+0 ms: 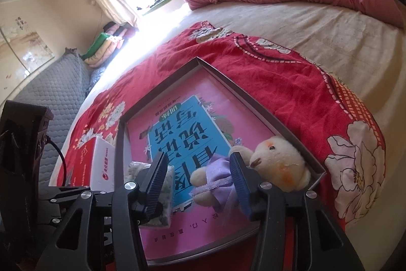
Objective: Organize soft objects
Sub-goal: 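Open both tools to drop the wipes pack and bear into the tray, then move both open tools back over the remaining pile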
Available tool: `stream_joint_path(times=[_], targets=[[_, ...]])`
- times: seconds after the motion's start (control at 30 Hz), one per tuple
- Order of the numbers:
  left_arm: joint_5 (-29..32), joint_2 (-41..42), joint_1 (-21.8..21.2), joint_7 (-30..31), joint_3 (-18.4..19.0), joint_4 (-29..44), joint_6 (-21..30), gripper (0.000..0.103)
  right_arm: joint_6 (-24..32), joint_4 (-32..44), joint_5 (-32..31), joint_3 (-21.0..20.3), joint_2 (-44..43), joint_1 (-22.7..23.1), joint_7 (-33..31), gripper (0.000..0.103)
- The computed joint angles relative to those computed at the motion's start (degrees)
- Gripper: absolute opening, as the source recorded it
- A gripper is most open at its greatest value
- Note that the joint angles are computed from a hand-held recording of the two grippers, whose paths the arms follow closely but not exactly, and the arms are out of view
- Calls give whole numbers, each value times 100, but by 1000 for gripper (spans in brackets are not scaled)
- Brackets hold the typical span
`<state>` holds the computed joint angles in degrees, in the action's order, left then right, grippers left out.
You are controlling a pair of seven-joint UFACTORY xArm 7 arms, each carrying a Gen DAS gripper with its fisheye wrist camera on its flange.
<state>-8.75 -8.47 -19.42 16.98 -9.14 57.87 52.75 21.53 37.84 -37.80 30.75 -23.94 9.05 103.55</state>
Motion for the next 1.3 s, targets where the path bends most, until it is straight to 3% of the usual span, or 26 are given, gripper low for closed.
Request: stream_joint_path(times=[0.13,0.3,0.43,0.73,1.03,1.3], targets=[[-212,-29,-15,129,39,-3,37,41,408,39,-125,146,-236,-58,111,55],[-373,-182,-8,227,78,-121,-27,43,578,-130,-132,196,-631,-108,425,63],[-559,-337,27,272,146,-176,2,55,759,-199,23,193,-781,-105,409,64],[-889,-1115,74,454,329,-574,-60,63,1199,45,37,335,-794,-86,235,67],[-967,-2168,382,413,761,-1114,-186,69,2139,1105,-620,797,-377,-62,193,73],[-701,-2710,861,567,1154,-1315,-185,69,2911,2386,-1587,1176,623,221,82,74]])
